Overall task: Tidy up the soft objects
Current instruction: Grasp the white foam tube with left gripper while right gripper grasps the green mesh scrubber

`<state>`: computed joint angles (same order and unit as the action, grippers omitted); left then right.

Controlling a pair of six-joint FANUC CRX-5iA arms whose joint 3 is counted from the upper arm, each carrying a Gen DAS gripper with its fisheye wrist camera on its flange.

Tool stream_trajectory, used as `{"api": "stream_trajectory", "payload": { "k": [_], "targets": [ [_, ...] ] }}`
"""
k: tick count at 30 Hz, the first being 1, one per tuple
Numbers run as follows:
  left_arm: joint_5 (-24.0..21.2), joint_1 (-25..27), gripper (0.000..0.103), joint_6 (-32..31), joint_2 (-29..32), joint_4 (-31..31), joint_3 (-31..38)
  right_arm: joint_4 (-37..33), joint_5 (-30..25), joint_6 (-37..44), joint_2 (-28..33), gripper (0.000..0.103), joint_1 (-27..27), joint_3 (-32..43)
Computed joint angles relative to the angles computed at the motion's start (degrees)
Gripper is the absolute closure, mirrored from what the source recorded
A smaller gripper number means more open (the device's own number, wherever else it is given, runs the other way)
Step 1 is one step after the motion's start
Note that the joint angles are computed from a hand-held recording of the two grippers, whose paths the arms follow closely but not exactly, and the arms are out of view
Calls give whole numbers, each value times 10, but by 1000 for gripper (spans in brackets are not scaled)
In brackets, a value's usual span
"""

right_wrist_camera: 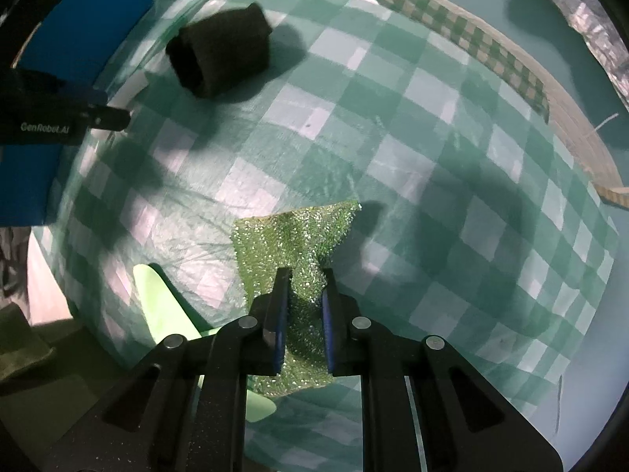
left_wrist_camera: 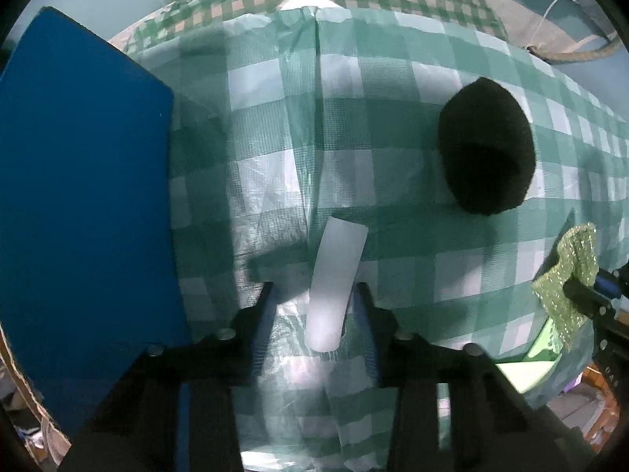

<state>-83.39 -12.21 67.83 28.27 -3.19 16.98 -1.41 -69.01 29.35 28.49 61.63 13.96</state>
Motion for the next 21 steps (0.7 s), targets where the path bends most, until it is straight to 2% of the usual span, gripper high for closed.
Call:
{"api": "stream_trajectory", "payload": {
  "k": [1, 4, 15, 21],
  "targets": [
    [-3, 2, 84, -4, 1, 5, 1, 0, 4, -3, -4, 90, -1, -5],
    [7, 6, 88, -19, -8, 5, -11, -1, 21, -20, -20, 90, -1, -19],
    [13, 4, 89, -39, -67, 10, -68, -2, 35, -46, -44, 90, -2, -26],
    [17, 3, 89, -62, -82, 26, -77, -9, 40, -53, -56, 90, -3, -25]
  ]
}}
